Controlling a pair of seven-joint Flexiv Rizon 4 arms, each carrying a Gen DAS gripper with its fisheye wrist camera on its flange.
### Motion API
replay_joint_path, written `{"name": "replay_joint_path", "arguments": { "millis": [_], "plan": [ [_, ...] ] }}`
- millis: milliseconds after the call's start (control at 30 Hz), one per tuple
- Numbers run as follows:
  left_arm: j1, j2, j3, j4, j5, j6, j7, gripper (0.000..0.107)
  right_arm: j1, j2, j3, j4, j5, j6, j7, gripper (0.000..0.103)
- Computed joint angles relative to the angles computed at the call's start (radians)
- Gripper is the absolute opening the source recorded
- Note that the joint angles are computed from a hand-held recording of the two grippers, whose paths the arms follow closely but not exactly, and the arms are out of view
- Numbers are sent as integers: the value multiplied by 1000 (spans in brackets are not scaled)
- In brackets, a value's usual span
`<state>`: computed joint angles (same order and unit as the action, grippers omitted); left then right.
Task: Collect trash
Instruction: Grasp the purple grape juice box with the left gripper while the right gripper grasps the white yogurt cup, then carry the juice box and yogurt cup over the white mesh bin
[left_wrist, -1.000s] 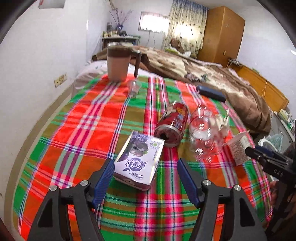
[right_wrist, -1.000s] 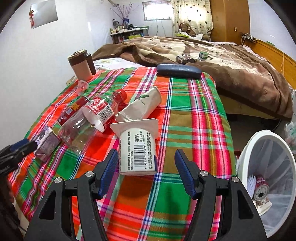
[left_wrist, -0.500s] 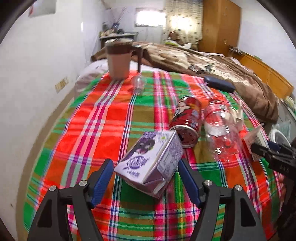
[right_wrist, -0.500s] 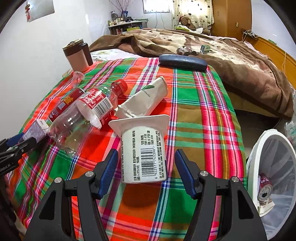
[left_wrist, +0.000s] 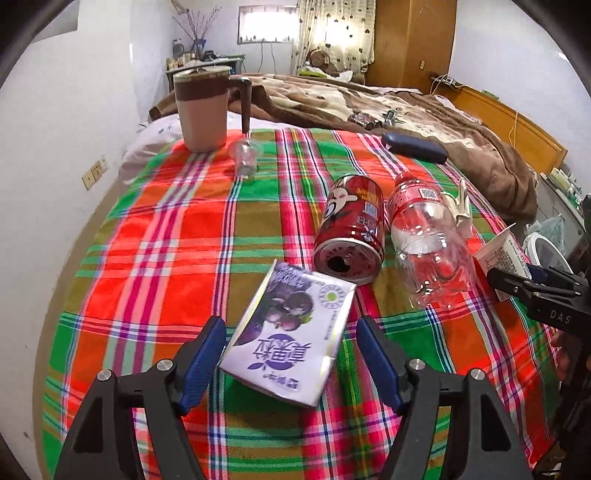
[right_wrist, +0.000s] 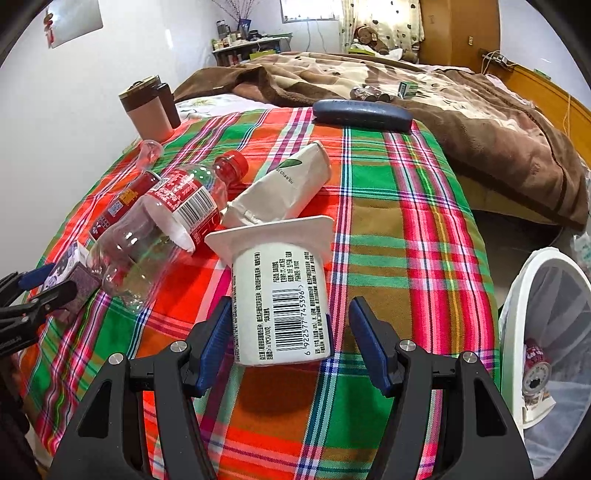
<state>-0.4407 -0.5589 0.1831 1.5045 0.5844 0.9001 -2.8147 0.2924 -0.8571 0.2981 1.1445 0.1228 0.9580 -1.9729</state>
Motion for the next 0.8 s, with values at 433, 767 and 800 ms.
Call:
{"name": "replay_joint_path", "arguments": {
  "millis": [433,767,800],
  "plan": [
    [-8,-20,12,10,-31,83,-37,56,-21,-1,22,-6,34,-9,-9,63],
    [-46,-32,24,-28,-10,65,-88,55,-35,15,32,24,68,18,-32,52],
    [-49,-33,25,-31,-6,66,-94,55,-38,17,34,25,71,19,-35,52]
  ]
}}
